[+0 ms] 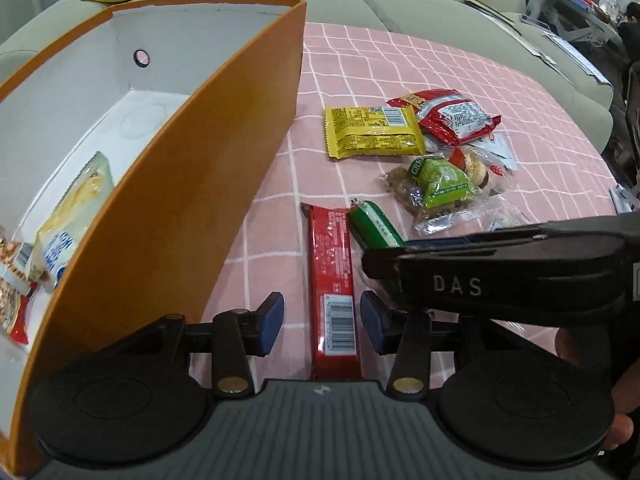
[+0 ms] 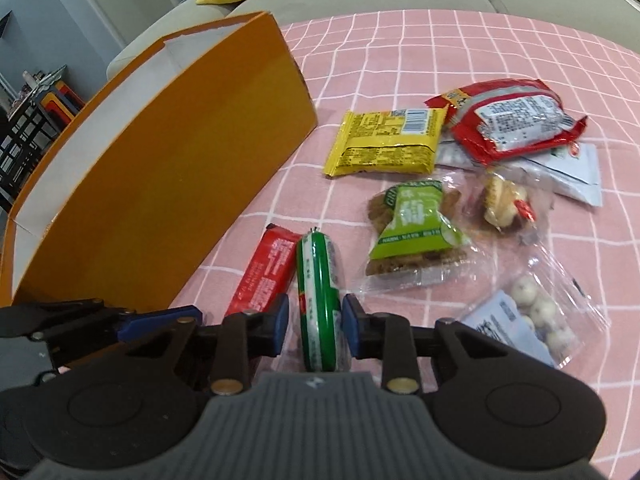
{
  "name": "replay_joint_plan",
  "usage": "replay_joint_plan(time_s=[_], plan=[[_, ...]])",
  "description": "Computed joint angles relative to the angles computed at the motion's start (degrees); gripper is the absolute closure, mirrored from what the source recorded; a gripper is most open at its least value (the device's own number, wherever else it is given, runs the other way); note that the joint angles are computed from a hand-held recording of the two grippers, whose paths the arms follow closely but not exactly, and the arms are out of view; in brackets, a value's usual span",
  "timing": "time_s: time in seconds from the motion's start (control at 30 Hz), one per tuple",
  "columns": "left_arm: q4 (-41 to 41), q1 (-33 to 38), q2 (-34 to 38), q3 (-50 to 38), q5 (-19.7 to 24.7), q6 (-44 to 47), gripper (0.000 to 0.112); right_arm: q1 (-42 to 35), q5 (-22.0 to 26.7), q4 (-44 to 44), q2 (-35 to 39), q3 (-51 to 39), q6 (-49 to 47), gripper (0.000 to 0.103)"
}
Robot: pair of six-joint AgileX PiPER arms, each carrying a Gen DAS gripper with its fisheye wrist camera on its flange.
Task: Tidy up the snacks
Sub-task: 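Grasp the red chocolate bar with the left gripper while the right gripper grasps the green sausage stick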
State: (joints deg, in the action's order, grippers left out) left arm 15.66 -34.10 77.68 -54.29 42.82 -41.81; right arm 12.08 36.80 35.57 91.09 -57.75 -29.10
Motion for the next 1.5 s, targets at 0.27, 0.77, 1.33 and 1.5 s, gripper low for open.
replay_joint_plan(time_s=[0.27, 0.77, 1.33, 1.5], plan=[[3.3, -1.8, 4.0, -2.4, 0.3, 0.5, 0.06, 1.1, -0.9, -6.2, -0.7, -0.1, 5.1, 0.084], [1.9, -2.1, 4.6, -2.0, -1.7, 2.9, 0.086, -4.1, 1.2, -5.0, -4.4, 3.5, 4.1, 0.084], [-0.8, -3.2, -3.0, -2.0, 5.4, -6.0, 0.086, -4.5, 6.5, -7.7, -12.9, 6.8, 6.4, 0.084], [1.8, -5.6, -5.5, -4.4, 8.7, -8.7, 0.086, -5.1, 8.3, -6.6, -16.8, 7.4, 6.5, 0.084]])
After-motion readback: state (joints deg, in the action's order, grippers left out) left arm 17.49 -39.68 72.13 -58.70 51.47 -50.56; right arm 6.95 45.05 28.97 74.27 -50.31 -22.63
